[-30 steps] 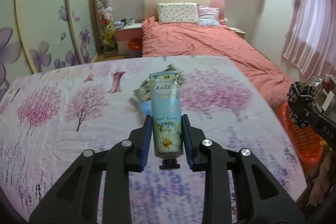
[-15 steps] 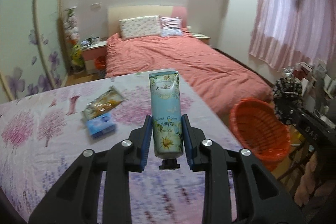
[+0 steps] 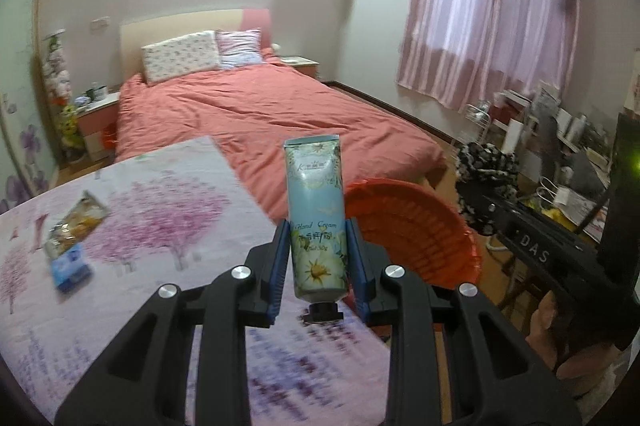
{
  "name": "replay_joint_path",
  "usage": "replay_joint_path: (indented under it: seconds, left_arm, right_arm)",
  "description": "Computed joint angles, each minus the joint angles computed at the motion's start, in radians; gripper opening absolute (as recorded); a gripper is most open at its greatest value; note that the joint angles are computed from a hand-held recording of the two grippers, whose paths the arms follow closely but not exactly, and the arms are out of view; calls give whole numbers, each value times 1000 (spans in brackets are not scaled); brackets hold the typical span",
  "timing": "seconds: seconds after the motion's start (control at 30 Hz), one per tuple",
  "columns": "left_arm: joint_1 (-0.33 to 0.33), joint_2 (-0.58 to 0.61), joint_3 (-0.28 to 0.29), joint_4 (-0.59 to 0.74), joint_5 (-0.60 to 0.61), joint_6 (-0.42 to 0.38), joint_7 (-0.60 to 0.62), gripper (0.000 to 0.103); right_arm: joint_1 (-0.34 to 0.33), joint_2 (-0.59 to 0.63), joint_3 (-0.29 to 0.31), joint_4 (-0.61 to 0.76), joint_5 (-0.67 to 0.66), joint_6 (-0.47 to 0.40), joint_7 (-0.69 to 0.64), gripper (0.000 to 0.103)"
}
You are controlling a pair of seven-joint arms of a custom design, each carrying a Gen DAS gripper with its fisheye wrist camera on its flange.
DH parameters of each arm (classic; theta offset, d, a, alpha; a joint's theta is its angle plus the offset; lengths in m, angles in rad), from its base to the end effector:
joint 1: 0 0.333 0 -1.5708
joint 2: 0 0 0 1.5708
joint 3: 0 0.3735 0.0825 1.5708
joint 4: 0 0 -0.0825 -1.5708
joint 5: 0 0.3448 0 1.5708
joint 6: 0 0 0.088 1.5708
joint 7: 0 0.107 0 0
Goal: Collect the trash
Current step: 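Carry the tube with the left tool while the right tool carries the scrunchie to the basket, then open the left tool over the basket while the right tool drops the scrunchie in, then move both open tools back to the snack bag and blue tissue pack on the bed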
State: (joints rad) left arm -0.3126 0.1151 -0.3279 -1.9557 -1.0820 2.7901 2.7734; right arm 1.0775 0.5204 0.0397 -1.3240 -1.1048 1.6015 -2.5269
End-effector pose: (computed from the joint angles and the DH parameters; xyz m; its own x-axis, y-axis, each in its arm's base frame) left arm 0.5034 -0.3128 0.5598 -0.8224 -0.5591 0.1047 -0.3962 0.4308 -0.8109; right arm 0.3912 0.5727 0.5309 -0.6284 -0.7250 -0.2819 -0.1987 0.5000 -0.8429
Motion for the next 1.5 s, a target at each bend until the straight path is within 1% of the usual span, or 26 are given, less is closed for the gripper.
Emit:
replay_joint_path:
  seconds: [0.23,0.4,0.5,0.6,0.7,0.73,0.77,0.83,0.9,0.97,1.0,1.03,1.1,1.2,1.5]
  left_arm:
    - [-30,62,-27,39,69,-13,-45,28]
    - [-50,112,-52,65,121,0,-78,28]
    - [-59,142,-62,85,164,4,-116,28]
    - [-76,184,-65,114,230,9,-176,28]
    - [-97,222,-62,134,315,25,-246,29]
    - [-102,236,-60,141,343,30,-271,30]
    - [-105,247,-59,146,368,40,-292,31]
    - [-99,263,-62,155,406,44,-325,41]
    - [-87,273,-69,158,429,46,-350,44]
    - [-87,281,-58,159,468,53,-387,45]
    - [-85,281,-58,158,482,58,-400,46]
    - [-82,282,-56,156,496,63,-415,47]
    - [-76,282,-50,152,523,75,-442,48]
    - [-55,280,-53,146,544,85,-463,50]
    - [-15,260,-40,119,596,120,-524,55]
  right_arm:
    - [-26,-61,24,-119,6,14,93,22]
    - [-53,-93,46,-183,7,35,150,22]
    - [-73,-116,60,-227,9,52,183,22]
    - [-102,-150,74,-292,8,91,225,22]
    - [-127,-171,87,-330,7,126,251,26]
    - [-135,-180,91,-347,5,139,264,32]
    - [-144,-188,95,-364,6,154,278,35]
    - [-156,-194,103,-380,9,172,298,44]
    - [-166,-200,110,-396,18,191,318,46]
    - [-173,-199,115,-398,29,201,327,46]
    - [-173,-195,117,-393,34,201,326,48]
    - [-174,-192,118,-386,38,202,319,51]
    - [-171,-180,118,-364,50,190,296,56]
    - [-159,-157,113,-315,64,160,249,59]
    - [-144,-140,96,-265,69,143,180,61]
